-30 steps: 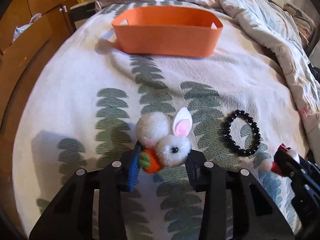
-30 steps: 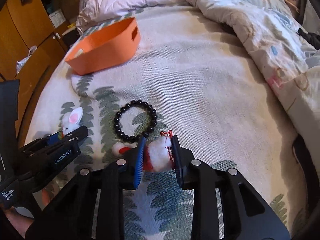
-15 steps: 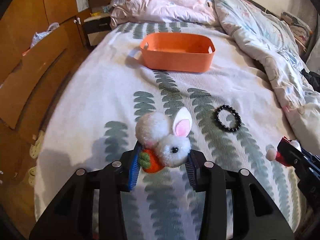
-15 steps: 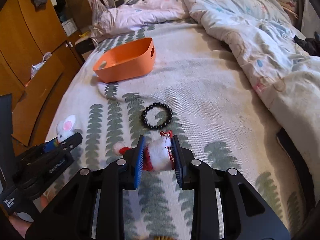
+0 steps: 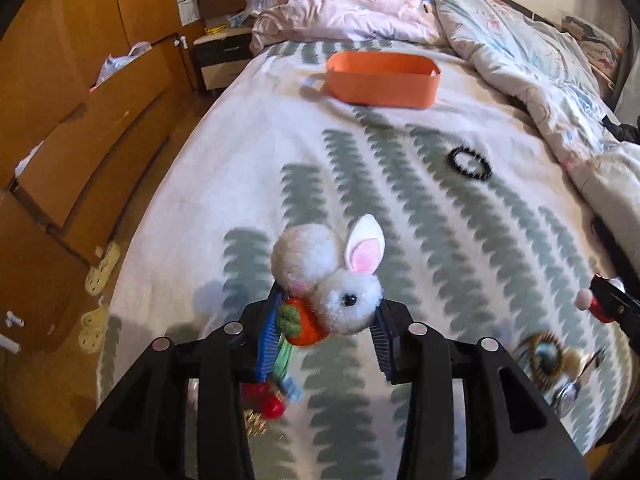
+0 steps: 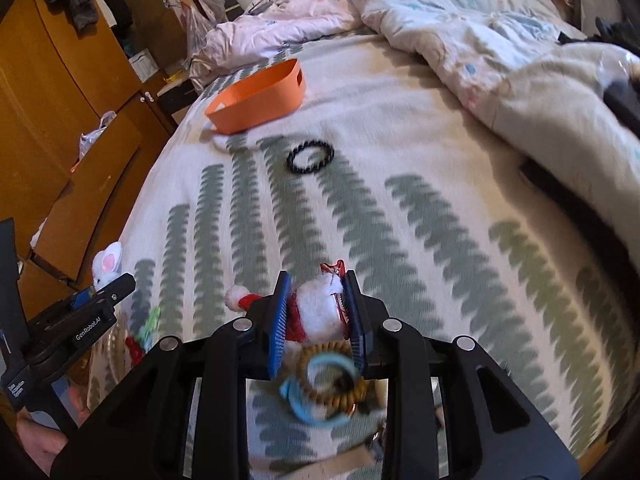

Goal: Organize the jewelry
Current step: 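Carry bunny to hair clips with left tool while right tool carries Santa hat to bangle, then open left tool to drop bunny while right tool releases Santa hat beside bangle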

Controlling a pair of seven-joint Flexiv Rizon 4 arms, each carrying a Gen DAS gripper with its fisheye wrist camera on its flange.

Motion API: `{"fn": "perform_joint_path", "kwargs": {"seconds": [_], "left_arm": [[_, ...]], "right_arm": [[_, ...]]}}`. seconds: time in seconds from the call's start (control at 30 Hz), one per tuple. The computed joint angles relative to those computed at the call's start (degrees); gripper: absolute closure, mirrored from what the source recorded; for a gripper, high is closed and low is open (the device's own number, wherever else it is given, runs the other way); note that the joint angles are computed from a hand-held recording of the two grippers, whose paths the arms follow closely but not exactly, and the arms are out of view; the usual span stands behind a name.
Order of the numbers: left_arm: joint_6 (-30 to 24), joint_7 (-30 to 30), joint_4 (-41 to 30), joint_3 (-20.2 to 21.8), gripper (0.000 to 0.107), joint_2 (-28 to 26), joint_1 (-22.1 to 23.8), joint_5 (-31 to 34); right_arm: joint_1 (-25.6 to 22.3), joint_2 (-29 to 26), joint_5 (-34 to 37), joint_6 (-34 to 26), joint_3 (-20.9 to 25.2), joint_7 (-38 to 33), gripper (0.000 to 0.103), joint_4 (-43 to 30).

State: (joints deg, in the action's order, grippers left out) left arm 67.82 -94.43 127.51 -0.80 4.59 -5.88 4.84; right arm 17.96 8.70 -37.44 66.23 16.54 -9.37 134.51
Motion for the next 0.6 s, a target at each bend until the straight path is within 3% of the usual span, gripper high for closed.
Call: {"fn": "perform_joint_path", "kwargs": {"seconds": [0.37,0.43,0.5,0.6], "left_arm": [[2.32,-2.61,5.11,0.08,0.058,2.76,1.90,4.57],[2.63,-3.30,5.46,0.00,0.053,3.02,2.17,5.05],[3.23,-4.37,5.72,-0.09,0.041,3.39,2.39,5.44],[4.36,-6.02,6.10,-0.60,0.036,4.11,2.89,6.87]], "right_arm": [[0.30,2.17,-5.14,-2.58,1.91,5.51,0.075,2.39],[0.45,2.17,-5.52,-3.92,1.92,5.52,0.074,2.22],[0.55,2.41,-6.88,-6.93,2.27,5.86,0.072,1.71],[0.70,2.71,-7.51,-6.96,1.89,5.97,0.070,2.02]]}}
